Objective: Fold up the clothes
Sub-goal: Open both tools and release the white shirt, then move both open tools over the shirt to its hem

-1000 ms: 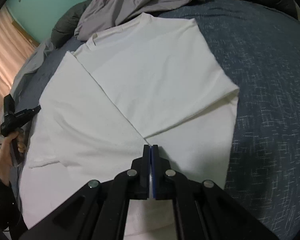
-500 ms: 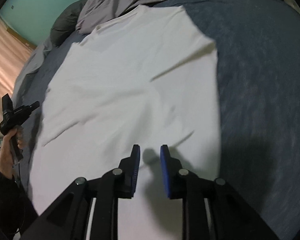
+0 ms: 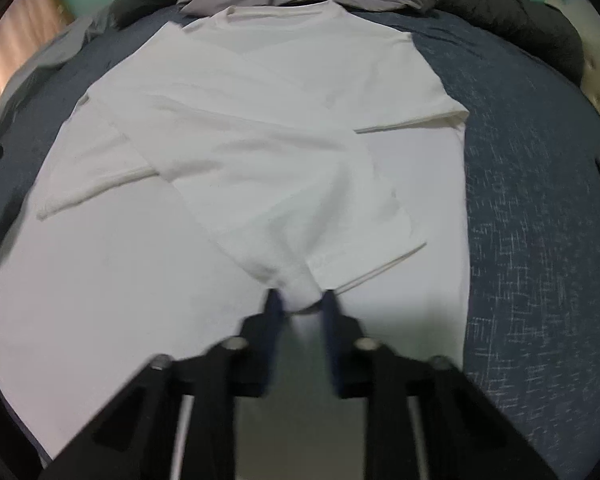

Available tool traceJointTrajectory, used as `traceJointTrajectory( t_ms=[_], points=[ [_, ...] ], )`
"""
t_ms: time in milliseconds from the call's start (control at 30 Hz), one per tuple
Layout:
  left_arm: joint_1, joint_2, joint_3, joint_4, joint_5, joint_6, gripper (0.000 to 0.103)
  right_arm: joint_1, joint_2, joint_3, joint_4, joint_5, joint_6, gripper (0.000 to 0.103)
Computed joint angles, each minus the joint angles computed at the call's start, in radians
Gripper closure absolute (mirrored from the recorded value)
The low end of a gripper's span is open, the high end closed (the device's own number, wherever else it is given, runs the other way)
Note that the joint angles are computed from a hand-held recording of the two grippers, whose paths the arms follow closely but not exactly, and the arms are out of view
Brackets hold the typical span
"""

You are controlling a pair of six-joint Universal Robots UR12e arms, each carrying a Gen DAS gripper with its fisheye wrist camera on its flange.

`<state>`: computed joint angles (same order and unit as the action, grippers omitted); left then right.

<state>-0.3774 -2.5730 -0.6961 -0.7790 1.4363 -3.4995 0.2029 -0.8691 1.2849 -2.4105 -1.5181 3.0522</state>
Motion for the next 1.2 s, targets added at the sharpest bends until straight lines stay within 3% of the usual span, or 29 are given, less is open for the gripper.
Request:
traceJointTrajectory(
  t_ms=[400,467,633,667,733,833,1100,1167,1200],
  points=[
    [-0.003,0.061,-0.079,-0.004,0.037,0.037,0.098,-0.022,-0.028,0.009,0.085,0.038,-0.054,0.098],
    [-0.004,0.065,-0.082,-0.010,0.041,0.044,0.098,-0.027,-0.023,0.001,0.106,0.060,-0.012,0.098],
    [-0.008,0.082,-0.105,-0.005,0.045,0.057,0.098,-0.063,-0.040,0.045,-0.014,0.123,0.129,0.096],
    [-0.008,0.084,-0.109,-0.006,0.043,0.054,0.098,-0.071,-0.037,0.046,-0.035,0.136,0.160,0.094],
    [-0.008,0.086,-0.116,-0.009,0.034,0.047,0.098,-0.081,-0.036,0.051,-0.069,0.149,0.202,0.079],
    [-0.009,0.087,-0.125,-0.019,0.019,0.036,0.098,-0.082,-0.023,0.046,-0.098,0.164,0.216,0.073],
    [-0.015,0.091,-0.142,-0.037,0.025,0.009,0.098,-0.075,0.038,-0.038,-0.026,0.129,0.172,0.073],
    [-0.016,0.091,-0.144,-0.042,0.027,0.005,0.098,-0.071,0.043,-0.045,-0.018,0.113,0.156,0.083],
    [-0.016,0.089,-0.143,-0.046,0.029,0.005,0.098,-0.071,0.041,-0.039,-0.029,0.111,0.148,0.092]
  ],
)
